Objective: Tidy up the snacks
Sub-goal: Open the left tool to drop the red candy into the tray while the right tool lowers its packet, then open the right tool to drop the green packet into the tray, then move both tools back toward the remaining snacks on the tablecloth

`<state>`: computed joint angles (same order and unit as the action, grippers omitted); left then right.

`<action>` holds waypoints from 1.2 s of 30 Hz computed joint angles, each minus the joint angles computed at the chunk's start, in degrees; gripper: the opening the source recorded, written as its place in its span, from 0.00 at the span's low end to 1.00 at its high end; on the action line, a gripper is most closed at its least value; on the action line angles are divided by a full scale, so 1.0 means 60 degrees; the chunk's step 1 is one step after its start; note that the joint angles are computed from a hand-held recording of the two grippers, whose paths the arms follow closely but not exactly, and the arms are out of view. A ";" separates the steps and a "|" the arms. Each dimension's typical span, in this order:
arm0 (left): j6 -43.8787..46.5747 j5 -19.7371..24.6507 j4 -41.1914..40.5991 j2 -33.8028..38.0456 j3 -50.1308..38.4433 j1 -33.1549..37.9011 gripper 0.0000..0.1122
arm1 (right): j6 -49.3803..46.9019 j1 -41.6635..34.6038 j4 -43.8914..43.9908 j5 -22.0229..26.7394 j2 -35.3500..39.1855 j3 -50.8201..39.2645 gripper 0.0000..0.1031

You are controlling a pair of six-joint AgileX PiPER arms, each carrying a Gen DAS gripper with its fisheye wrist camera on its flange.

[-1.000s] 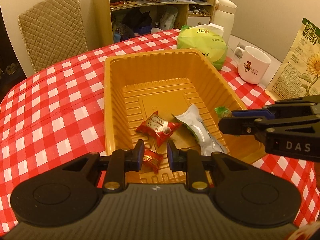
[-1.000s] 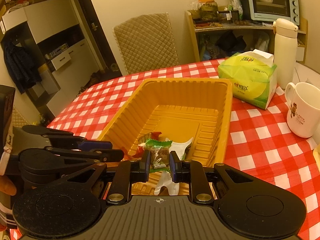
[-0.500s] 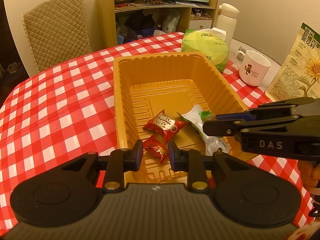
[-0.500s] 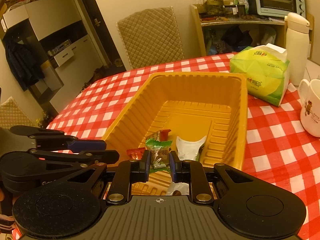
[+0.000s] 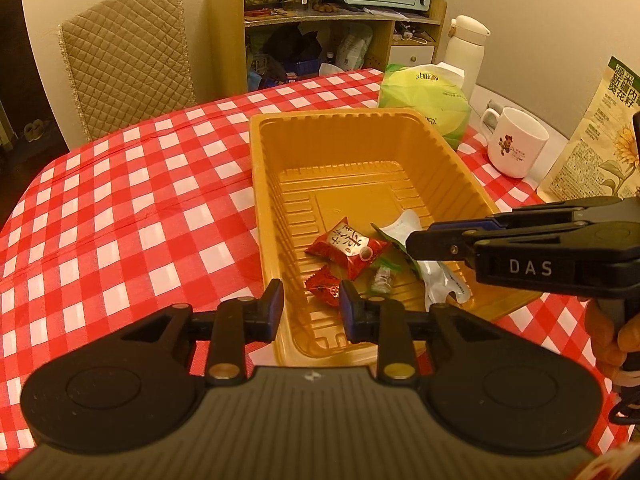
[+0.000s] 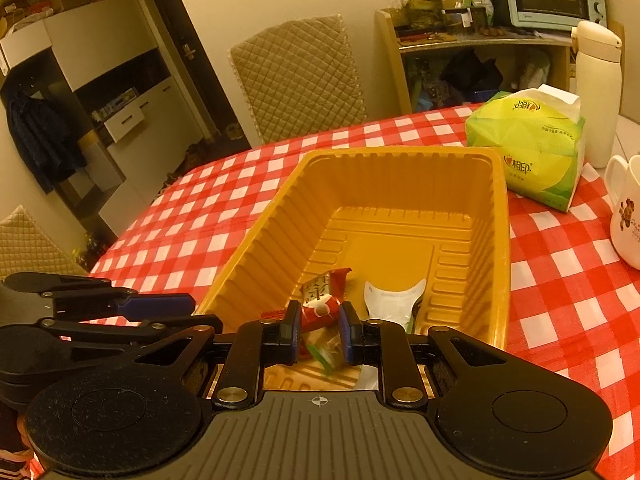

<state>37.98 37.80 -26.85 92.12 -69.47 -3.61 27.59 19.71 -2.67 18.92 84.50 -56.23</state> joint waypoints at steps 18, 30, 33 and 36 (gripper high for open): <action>0.0912 0.0405 -0.0901 -0.1330 0.0875 0.0879 0.40 | 0.3856 0.0753 -0.3251 0.0473 -0.1641 0.1017 0.63; 0.2385 0.1855 -0.2018 -0.3049 0.1723 0.2718 0.66 | 0.7464 0.2527 -0.5865 0.2543 -0.3504 0.1554 0.76; 0.2709 0.2377 -0.2210 -0.3472 0.1907 0.3312 0.71 | 0.8248 0.3361 -0.6384 0.3289 -0.3811 0.1588 0.81; 0.3230 0.3012 -0.2477 -0.3880 0.2118 0.4041 0.75 | 0.8962 0.4290 -0.6837 0.4027 -0.4022 0.1629 0.83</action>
<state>57.36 55.88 -41.71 68.84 -56.77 20.63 81.36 45.45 -43.69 43.09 60.36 -46.46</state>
